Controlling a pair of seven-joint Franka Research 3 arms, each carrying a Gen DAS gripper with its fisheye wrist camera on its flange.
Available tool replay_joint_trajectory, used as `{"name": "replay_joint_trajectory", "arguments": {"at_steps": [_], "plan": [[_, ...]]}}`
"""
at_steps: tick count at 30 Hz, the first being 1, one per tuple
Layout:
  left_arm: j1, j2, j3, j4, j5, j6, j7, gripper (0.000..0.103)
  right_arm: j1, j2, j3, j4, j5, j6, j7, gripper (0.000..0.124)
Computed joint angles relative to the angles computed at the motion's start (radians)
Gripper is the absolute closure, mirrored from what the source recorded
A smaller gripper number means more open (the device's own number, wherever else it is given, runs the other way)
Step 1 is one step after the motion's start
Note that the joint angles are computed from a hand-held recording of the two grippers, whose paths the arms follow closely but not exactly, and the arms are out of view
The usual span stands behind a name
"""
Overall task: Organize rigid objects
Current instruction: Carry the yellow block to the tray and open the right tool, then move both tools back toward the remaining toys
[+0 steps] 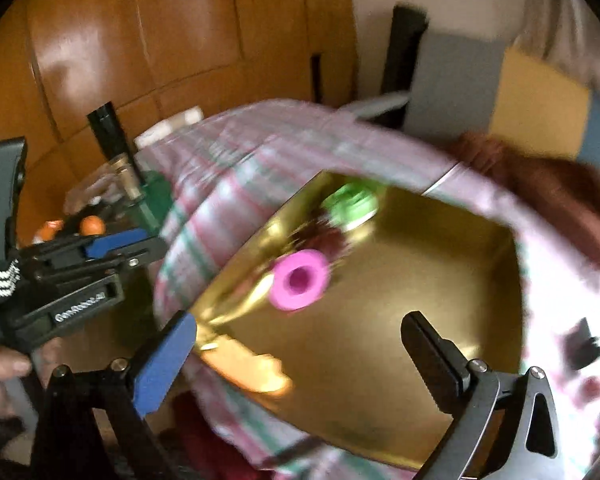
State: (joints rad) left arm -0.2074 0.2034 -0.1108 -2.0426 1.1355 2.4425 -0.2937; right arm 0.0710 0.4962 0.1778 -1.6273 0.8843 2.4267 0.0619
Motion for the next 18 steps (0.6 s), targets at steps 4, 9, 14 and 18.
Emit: {"name": "replay_joint_trajectory", "arguments": {"at_steps": [4, 9, 14, 18], "plan": [[-0.016, 0.013, -0.008, 0.032, 0.009, -0.030, 0.044, 0.074, -0.070, -0.059, 0.072, -0.071, 0.294, 0.177, -0.273, 0.021], [-0.039, 0.029, -0.010, 0.072, 0.027, -0.054, 0.081, 0.074, -0.073, -0.049, 0.095, -0.036, 0.732, 0.400, -0.693, 0.021], [-0.061, 0.058, -0.013, 0.129, 0.037, -0.070, 0.144, 0.074, -0.005, 0.020, 0.002, 0.067, 0.641, 0.478, -0.490, 0.021], [-0.079, 0.092, -0.010, 0.183, 0.033, -0.069, 0.203, 0.074, -0.010, 0.101, -0.038, 0.178, 0.447, 0.472, -0.231, 0.021]]}}
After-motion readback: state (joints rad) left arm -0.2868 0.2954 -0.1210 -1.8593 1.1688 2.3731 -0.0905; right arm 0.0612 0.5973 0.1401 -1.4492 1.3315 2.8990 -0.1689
